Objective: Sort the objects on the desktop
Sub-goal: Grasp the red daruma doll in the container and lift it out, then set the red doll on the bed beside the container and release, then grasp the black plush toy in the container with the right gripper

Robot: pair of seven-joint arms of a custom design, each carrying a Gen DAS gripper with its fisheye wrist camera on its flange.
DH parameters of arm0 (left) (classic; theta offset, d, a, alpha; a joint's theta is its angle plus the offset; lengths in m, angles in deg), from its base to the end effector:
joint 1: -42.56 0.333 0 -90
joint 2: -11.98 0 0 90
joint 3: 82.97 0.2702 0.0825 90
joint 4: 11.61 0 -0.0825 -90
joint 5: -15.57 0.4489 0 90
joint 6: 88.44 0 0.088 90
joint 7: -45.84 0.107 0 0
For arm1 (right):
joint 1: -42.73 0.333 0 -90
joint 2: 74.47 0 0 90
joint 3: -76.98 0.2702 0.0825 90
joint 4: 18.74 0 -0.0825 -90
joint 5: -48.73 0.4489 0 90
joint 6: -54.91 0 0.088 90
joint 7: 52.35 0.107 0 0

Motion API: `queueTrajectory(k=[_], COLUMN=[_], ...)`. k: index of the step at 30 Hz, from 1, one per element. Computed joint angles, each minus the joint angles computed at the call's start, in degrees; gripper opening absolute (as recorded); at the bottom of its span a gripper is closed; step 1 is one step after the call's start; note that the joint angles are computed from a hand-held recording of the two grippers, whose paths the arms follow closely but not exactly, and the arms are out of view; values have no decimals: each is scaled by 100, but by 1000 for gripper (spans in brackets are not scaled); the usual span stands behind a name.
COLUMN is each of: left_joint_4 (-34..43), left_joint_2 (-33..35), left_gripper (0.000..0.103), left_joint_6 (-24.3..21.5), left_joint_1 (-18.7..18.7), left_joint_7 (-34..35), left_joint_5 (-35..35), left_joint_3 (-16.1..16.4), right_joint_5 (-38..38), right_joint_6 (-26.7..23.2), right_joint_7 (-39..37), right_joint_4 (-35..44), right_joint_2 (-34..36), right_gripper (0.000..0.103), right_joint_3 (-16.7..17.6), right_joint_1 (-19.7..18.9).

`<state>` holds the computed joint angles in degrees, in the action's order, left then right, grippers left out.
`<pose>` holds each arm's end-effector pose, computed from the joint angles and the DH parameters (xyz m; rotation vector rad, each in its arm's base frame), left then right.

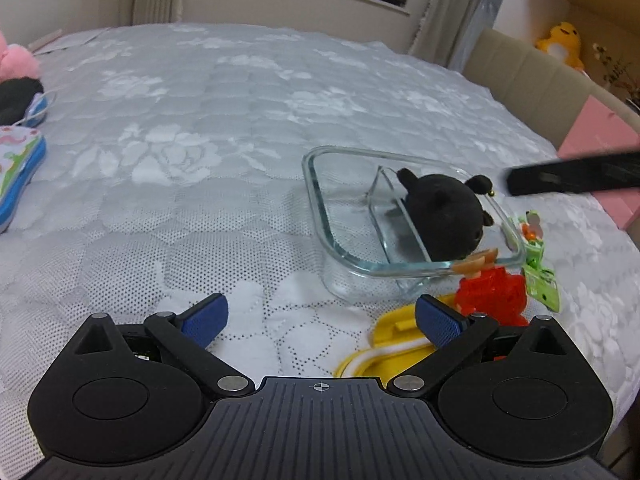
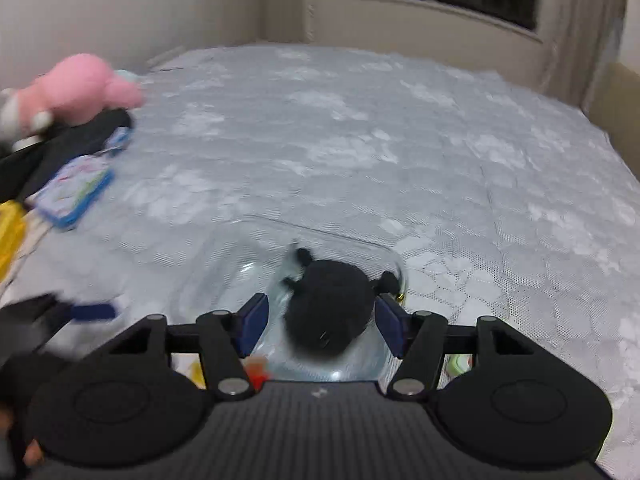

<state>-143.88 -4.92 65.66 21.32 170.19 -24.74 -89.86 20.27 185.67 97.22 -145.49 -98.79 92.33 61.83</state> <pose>0.5152 -0.2534 0.4619 -1.3271 2.4105 -1.1361 0.4557 0.3112 0.5401 -1.6342 1.9899 -0.7280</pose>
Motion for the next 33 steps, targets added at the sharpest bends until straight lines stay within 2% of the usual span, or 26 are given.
queueTrajectory(k=[4, 5, 6, 8, 10, 14, 17, 19, 22, 24, 32, 33], left_joint_4=[-84, -105, -112, -106, -83, -17, 40, 51, 53, 59, 11, 2], left_joint_2=[-76, -92, -91, -81, -56, -15, 16, 11, 8, 17, -36, -42], left_gripper=[102, 102, 102, 102, 102, 102, 102, 102, 102, 102, 102, 102], left_joint_6=[5, 5, 3, -6, -10, -15, -20, -20, -31, -50, -86, -90], left_joint_1=[9, 16, 28, 58, 86, 109, 117, 117, 130, 150, 154, 161], left_joint_7=[75, 81, 72, 20, -48, -81, -98, -69, -33, -56, 35, 36], left_joint_5=[27, 50, 84, 142, 154, 50, -70, -127, -123, -97, -115, -94], left_joint_3=[25, 30, 33, 38, 54, 100, 113, 110, 93, 83, 89, 87], right_joint_5=[233, 293, 420, 877, 898, 392, 593, 542, 190, 163, 521, 489], right_joint_6=[-180, -185, -13, 611, 740, 847, 1434, 1499, 963, 650, 260, 375], right_joint_7=[-4, -42, -76, -95, -12, 194, 207, 132, -92, -220, -723, -659], right_joint_4=[431, 499, 448, 177, 85, 42, -74, 53, 529, 786, 1302, 1257], right_joint_2=[702, 840, 873, 793, 661, 292, -20, -48, 221, 484, 1505, 1499], right_gripper=[62, 65, 74, 58, 53, 53, 53, 54, 54, 54, 58, 59], right_joint_3=[-199, -260, -351, -549, -512, -274, -325, -208, 56, 73, -233, -274], right_joint_1=[-91, -81, -54, 3, -36, -172, -124, -171, -244, -168, 264, 291])
